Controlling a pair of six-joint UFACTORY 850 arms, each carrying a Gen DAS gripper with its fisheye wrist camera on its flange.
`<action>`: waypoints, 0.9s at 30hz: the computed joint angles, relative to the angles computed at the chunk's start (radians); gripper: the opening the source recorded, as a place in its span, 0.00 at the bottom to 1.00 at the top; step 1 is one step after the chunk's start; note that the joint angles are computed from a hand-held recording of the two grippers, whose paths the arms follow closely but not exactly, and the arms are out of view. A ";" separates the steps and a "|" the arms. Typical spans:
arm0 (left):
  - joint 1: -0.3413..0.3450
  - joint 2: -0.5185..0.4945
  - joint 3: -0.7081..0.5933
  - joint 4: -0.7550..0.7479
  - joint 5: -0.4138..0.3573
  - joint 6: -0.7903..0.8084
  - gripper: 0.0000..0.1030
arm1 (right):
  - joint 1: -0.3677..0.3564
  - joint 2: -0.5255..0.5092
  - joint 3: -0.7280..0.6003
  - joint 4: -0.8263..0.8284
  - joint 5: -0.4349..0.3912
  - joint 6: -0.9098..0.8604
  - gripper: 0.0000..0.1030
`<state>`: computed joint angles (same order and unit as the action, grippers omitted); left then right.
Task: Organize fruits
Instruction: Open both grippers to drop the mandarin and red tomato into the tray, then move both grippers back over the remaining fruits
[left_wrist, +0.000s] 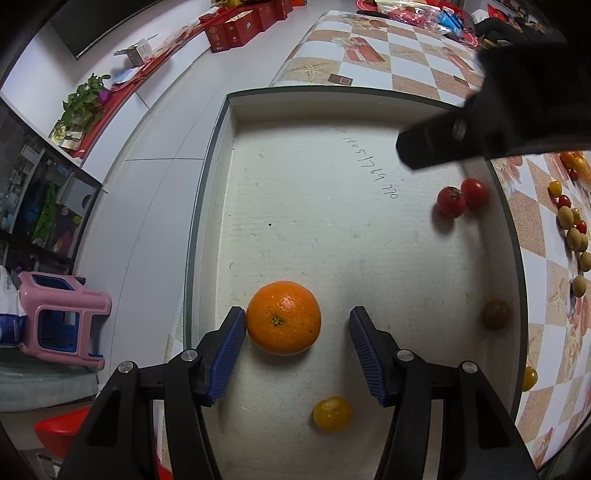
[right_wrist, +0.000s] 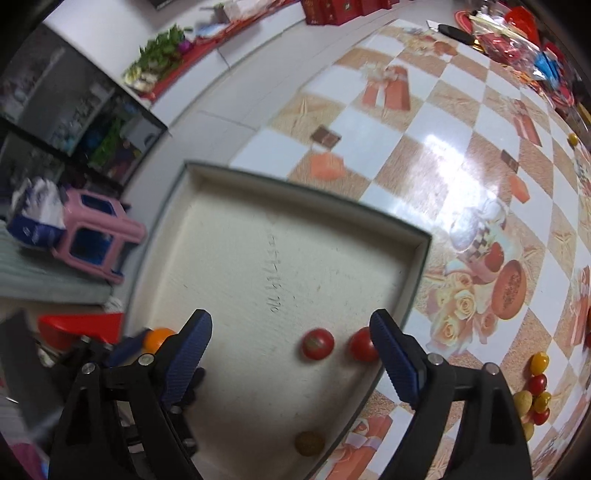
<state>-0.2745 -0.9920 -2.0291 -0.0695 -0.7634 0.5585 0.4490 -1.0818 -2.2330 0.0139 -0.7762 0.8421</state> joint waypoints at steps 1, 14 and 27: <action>-0.001 0.002 0.002 0.000 -0.001 -0.002 0.58 | 0.000 0.017 0.022 -0.005 0.016 0.009 0.89; -0.014 0.063 0.073 -0.024 0.019 0.049 0.83 | 0.013 0.350 0.517 -0.138 0.150 0.284 1.00; -0.099 0.183 0.217 -0.086 0.039 0.224 0.83 | 0.090 0.627 1.010 -0.077 0.185 0.598 1.00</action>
<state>-0.3733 -0.8088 -1.8126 -0.1551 -0.7248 0.7829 0.5388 -0.4546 -1.2228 -0.0630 -0.5913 1.4406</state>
